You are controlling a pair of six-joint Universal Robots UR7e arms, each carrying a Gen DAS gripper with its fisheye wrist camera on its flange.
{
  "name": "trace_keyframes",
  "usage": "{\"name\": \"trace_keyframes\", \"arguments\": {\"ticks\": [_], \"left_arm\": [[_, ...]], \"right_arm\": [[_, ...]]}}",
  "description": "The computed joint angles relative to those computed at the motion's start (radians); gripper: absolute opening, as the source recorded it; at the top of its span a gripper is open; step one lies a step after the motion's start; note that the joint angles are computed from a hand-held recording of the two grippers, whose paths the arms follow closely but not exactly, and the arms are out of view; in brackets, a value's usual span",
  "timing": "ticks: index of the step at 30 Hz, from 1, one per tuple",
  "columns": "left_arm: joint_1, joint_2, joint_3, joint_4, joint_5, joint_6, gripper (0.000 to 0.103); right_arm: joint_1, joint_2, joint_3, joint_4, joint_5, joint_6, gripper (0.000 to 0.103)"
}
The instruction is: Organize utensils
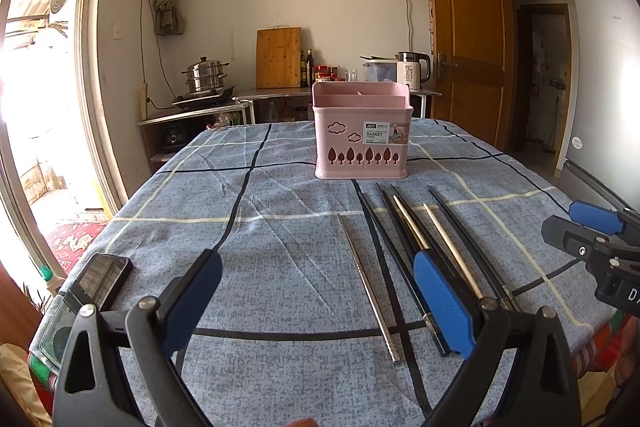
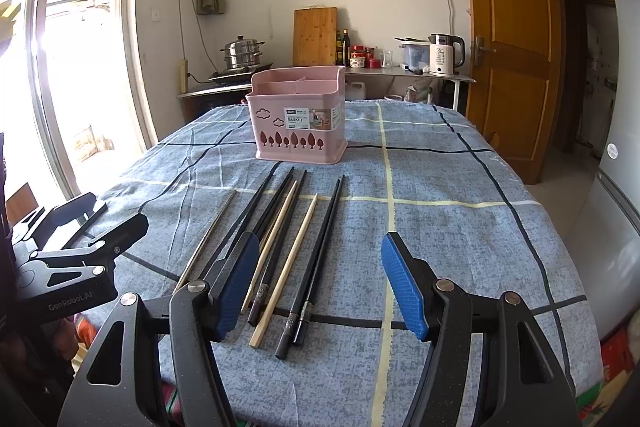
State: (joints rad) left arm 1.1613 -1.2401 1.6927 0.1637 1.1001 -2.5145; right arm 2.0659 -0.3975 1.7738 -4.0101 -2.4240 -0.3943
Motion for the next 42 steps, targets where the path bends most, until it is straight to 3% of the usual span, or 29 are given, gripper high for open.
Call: {"name": "trace_keyframes", "arguments": {"ticks": [42], "left_arm": [[-0.006,-0.005,-0.012,0.024,0.003,-0.01,0.098]], "right_arm": [[0.0,0.001,0.002,0.007,0.001,0.01,0.064]]}}
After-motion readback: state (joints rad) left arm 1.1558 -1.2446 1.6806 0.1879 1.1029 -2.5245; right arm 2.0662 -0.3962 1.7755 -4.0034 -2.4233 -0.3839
